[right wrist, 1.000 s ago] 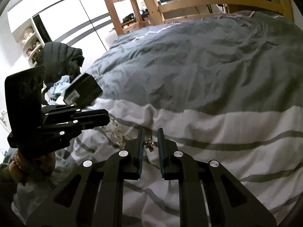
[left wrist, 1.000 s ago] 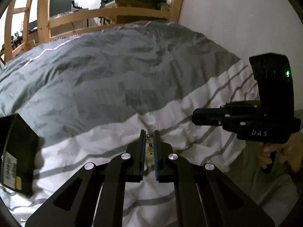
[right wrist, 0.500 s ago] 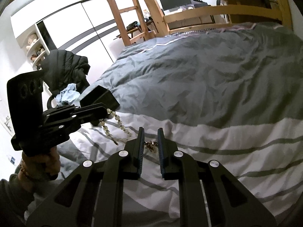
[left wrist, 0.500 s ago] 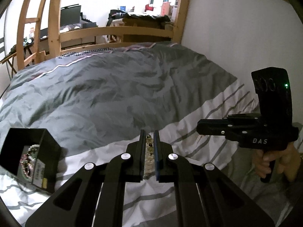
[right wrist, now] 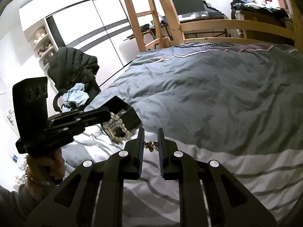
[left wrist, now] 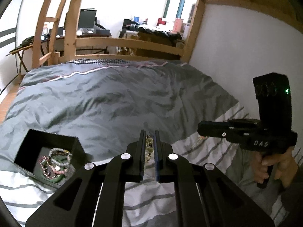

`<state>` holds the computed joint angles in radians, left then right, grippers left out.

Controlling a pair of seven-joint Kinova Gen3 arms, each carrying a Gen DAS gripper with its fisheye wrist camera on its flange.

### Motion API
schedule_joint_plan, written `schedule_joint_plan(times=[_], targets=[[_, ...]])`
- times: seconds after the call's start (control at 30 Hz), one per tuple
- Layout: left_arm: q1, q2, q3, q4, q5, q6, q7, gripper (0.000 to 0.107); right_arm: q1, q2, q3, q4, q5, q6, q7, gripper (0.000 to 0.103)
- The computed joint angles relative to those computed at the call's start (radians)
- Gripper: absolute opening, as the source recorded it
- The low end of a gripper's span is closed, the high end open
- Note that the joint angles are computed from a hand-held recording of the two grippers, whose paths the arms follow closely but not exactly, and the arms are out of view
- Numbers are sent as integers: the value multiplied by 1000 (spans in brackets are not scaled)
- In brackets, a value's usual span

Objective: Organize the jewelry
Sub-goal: 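Lift the gold chain with the left tool while the right tool carries the pendant toward the black box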

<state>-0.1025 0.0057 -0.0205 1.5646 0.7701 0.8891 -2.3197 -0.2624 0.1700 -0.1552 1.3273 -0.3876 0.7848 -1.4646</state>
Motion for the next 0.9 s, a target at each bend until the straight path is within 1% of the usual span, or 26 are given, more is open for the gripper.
schedule_joint_plan(times=[0.03,0.13,0.27,0.5,0.57,0.63,0.7,0.8,0.9], targets=[[-9,1,-9,-7,10,6,-10,7,-8,11,0,-20,12,9,-9,15],[-24,6,-17,-33,-6,16,-12,7,-45,41,1,-86,67,40,-50,15],[-51,24,-25,-62,-11,40,-19,7,-78,79,-4,-161,105,65,-86,15],[-124,52,-42,-104,18,80,-44,7,-121,162,-17,-306,127,122,-120,15],[-153,65,-48,-113,46,102,-59,7,-135,195,-20,-360,131,149,-127,15],[-192,85,-53,-122,98,138,-91,7,-148,238,-27,-429,125,182,-133,15],[-231,118,-55,-144,139,187,-98,7,-149,283,-39,-496,96,213,-138,15],[-287,167,-40,-183,172,245,-103,7,-139,355,-64,-585,31,247,-150,15],[-327,198,-23,-205,196,275,-125,7,-132,436,-84,-680,-27,279,-167,15]])
